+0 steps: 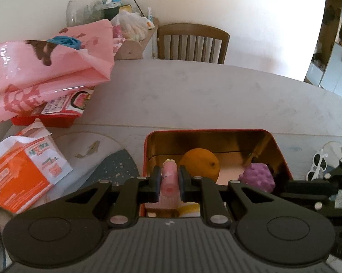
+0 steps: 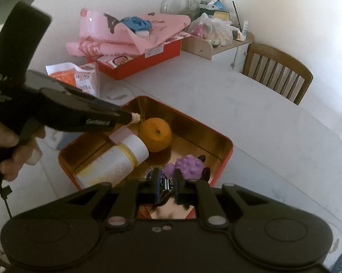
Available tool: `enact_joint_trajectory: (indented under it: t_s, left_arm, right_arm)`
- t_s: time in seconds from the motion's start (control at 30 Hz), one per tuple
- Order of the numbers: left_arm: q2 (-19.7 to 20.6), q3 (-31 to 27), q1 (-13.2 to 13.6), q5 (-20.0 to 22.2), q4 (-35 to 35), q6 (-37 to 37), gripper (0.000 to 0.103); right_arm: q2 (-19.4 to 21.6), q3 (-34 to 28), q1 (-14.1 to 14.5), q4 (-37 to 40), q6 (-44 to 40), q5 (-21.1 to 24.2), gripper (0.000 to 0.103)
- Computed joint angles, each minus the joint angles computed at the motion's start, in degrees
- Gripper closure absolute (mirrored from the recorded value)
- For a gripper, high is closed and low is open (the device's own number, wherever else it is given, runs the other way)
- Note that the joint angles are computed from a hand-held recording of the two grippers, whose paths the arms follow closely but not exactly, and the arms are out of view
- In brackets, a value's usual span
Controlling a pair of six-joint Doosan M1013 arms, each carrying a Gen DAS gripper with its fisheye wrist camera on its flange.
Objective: Organize rigid objects
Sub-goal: 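Carry the pink cylinder with left tool while right tool carries the clipper to the red tin, then release the pink cylinder into the tin with left tool while right tool releases the clipper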
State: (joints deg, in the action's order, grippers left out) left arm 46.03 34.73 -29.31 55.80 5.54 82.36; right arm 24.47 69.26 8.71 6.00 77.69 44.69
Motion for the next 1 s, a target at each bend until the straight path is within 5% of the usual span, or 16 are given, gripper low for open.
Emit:
enact_joint_trajectory:
  t_s: [0.53,1.0]
  left_arm:
    - [4.07,-6.07,0.08,6.78,-1.02,1.25,0.088]
    - [2.01,-2.70,-0.52,7.77,0.34,0.07,0.088]
  right_arm:
    - [0.14,0.74,0.88,-2.45,1.24,1.89,0.092]
    - [-0.98,1.61,-0.17,2.57,1.31,3.61,0.075]
